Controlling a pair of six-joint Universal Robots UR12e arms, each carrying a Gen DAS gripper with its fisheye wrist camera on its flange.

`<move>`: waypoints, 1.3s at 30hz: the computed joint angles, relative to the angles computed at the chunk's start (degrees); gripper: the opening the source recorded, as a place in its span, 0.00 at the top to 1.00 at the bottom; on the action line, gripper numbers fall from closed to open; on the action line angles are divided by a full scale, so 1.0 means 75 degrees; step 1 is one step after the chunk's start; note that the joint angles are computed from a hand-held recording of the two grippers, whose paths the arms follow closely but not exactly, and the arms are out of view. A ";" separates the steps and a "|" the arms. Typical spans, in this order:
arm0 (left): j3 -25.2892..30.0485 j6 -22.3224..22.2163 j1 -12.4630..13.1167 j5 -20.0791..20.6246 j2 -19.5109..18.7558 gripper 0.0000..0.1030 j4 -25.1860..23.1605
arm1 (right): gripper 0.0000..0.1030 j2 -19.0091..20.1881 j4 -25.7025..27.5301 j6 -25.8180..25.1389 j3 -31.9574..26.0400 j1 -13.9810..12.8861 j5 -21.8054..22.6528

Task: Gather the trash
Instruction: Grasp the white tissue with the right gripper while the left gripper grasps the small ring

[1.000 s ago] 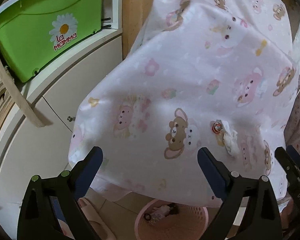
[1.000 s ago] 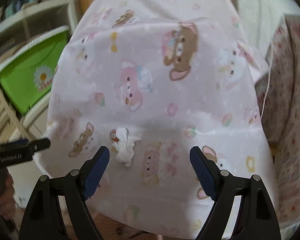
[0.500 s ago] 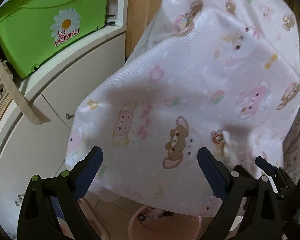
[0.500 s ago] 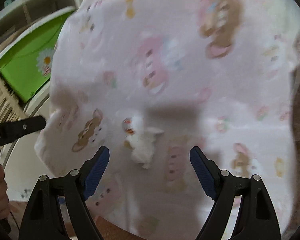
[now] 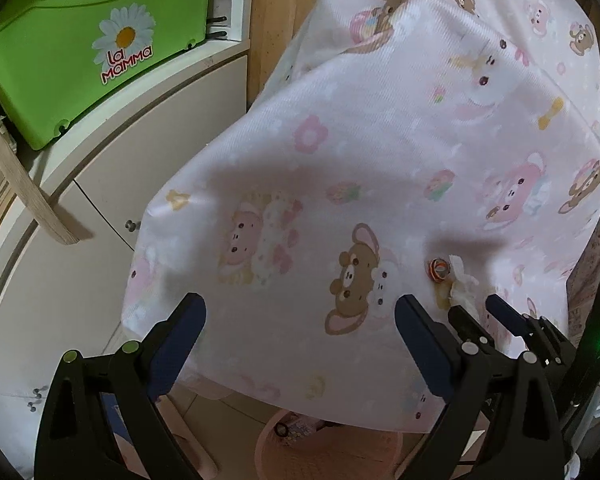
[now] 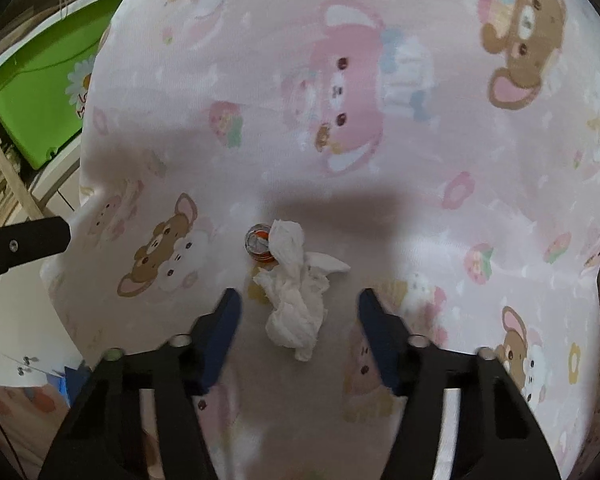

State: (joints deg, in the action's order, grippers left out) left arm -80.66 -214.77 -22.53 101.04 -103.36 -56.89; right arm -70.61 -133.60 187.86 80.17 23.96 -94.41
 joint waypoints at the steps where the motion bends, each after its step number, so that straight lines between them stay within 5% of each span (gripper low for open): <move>1: -0.0013 -0.0003 0.0006 -0.0025 0.0006 0.09 0.0004 | 0.53 0.0016 0.0029 -0.0044 -0.0021 0.0017 -0.0021; 9: 0.0034 0.0090 -0.0052 0.0283 -0.0053 0.09 -0.0194 | 0.86 0.0052 0.0080 -0.0127 -0.0022 0.0068 -0.0060; 19: 0.0205 0.0669 -0.0154 0.0079 -0.0241 0.09 -0.0122 | 0.87 -0.0369 -0.0529 0.0328 0.0327 -0.0166 -0.0073; 21: 0.0426 0.1241 -0.0173 -0.0283 -0.0451 0.11 -0.0120 | 0.87 -0.0448 -0.0560 0.0407 0.0375 -0.0246 -0.0054; 27: 0.0684 0.2454 -0.0467 -0.0018 -0.0860 0.27 0.0548 | 0.87 -0.0686 -0.0414 0.0816 0.0538 -0.0518 -0.0091; 39: 0.1185 0.2423 -0.0538 -0.0364 -0.1383 0.53 0.0515 | 0.87 -0.0893 -0.0289 0.0603 0.0791 -0.0684 -0.0415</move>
